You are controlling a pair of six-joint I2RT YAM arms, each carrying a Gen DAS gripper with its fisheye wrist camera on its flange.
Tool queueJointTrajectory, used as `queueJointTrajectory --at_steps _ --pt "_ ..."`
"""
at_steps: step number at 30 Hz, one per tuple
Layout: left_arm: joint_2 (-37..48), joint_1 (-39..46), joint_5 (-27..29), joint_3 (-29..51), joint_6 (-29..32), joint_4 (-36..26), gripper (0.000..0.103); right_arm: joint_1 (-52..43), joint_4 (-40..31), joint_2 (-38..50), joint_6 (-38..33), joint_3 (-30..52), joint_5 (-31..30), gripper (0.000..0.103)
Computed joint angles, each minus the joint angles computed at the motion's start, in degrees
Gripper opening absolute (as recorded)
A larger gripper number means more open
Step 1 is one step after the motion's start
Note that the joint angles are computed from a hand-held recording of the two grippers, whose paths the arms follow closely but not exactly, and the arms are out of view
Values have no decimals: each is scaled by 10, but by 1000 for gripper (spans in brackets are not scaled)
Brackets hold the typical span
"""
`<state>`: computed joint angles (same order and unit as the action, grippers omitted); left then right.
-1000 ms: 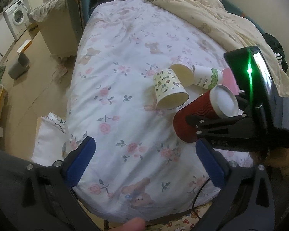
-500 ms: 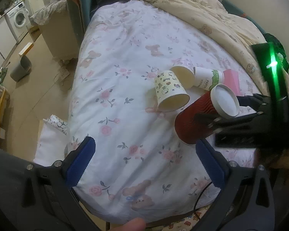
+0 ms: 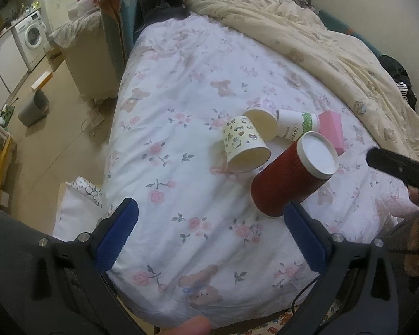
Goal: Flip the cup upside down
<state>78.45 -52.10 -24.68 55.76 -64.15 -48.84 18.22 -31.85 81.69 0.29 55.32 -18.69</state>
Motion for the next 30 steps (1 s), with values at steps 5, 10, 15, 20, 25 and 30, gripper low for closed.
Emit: queueJointTrajectory --at_steps 5,10,15,20,25,30 --pt "-1 -31 -27 5 -20 -5 103 -20 32 -92 9 -83 13 103" --pt "-4 -66 -63 8 -58 -23 103 -35 68 -165 35 -159 15 103" --pt "15 -95 -90 18 -86 -47 103 -36 95 -191 54 -201 19 103" --pt "34 -105 -104 27 -93 -52 103 -13 127 -170 67 -213 47 103" --pt "17 -96 -97 10 -96 -32 103 2 131 -170 64 -218 62 103" --pt "9 -97 -109 7 -107 -32 103 -2 132 -173 66 -220 60 103"
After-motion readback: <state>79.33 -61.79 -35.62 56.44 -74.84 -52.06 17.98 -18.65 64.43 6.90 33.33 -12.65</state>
